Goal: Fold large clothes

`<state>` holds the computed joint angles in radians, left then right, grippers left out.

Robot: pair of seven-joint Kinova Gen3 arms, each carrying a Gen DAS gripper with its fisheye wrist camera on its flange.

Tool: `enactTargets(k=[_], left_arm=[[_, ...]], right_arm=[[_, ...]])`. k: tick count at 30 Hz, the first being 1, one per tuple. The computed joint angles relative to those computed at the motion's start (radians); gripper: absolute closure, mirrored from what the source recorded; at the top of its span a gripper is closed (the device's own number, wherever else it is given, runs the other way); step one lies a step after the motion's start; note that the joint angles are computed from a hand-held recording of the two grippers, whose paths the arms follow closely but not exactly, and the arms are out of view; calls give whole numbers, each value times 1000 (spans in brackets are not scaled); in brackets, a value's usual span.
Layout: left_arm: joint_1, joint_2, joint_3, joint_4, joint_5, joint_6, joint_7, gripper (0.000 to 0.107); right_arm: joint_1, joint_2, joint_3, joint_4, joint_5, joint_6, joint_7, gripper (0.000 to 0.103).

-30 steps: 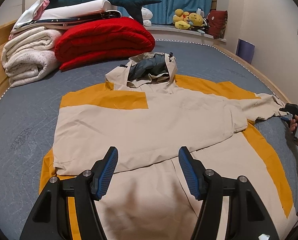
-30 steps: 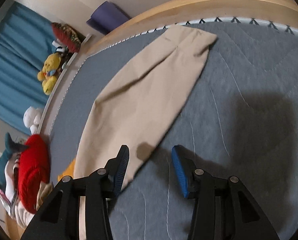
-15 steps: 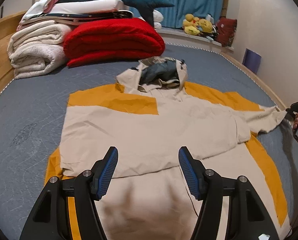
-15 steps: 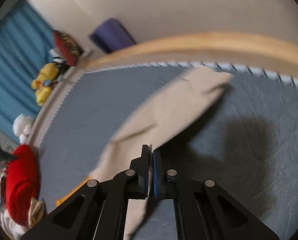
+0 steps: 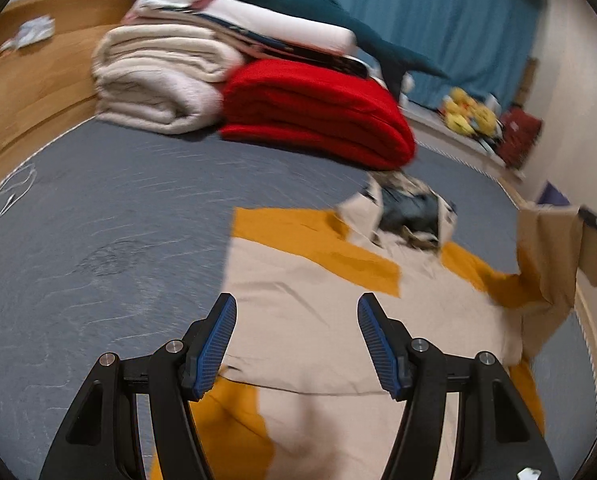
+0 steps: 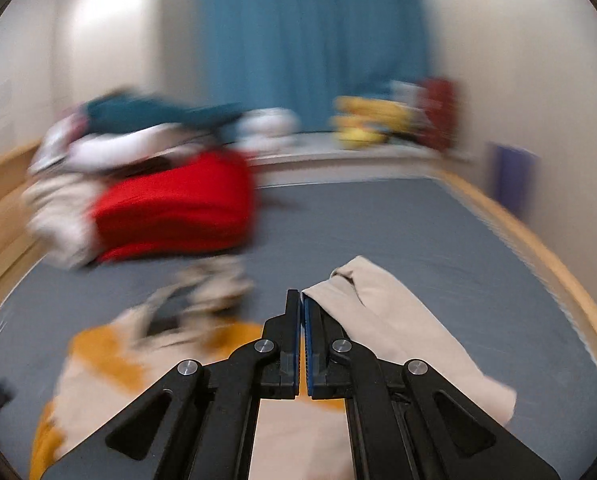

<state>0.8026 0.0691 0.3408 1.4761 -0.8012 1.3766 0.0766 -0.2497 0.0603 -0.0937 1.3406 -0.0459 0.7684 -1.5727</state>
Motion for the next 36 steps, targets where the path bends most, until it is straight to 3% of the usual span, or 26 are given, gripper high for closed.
enactTargets(k=[4, 6, 9, 11, 17, 20, 24, 26, 28, 32, 34, 36], left_arm=[[-43, -52, -9, 37, 30, -13, 6, 48], [-71, -67, -3, 48, 48, -25, -3, 48], [-113, -83, 2, 61, 94, -61, -40, 49], [-133, -87, 8, 62, 117, -77, -68, 49], [-163, -73, 13, 55, 185, -153, -162, 49], [-151, -43, 16, 42, 209, -194, -209, 52], [-100, 25, 13, 2, 222, -237, -292, 70], [-68, 60, 4, -21, 223, -247, -328, 80], [-43, 84, -11, -37, 236, -259, -348, 83], [-1, 124, -46, -61, 258, -286, -392, 82], [2, 134, -62, -61, 296, -319, -423, 83], [1, 142, -75, -60, 333, -349, -456, 82]], right_arm=[[-162, 22, -105, 31, -11, 58, -41, 101], [-188, 69, -144, 31, -58, 132, -46, 98], [-279, 123, -124, 47, -45, 207, -103, 96], [-291, 120, -119, 69, -38, 228, -163, 95], [-227, -13, -74, 90, -38, 255, -275, 91], [-95, -122, -121, 149, -66, 230, -331, 87], [91, -217, -206, 260, -71, 141, -362, 86], [147, -201, -226, 300, -116, 117, -312, 86], [133, -148, -186, 300, -197, 141, -276, 86], [-7, -55, -13, 282, -323, 209, -150, 84], [-32, -32, 12, 282, -332, 220, -133, 75], [-12, -15, 2, 300, -362, 207, -130, 56]])
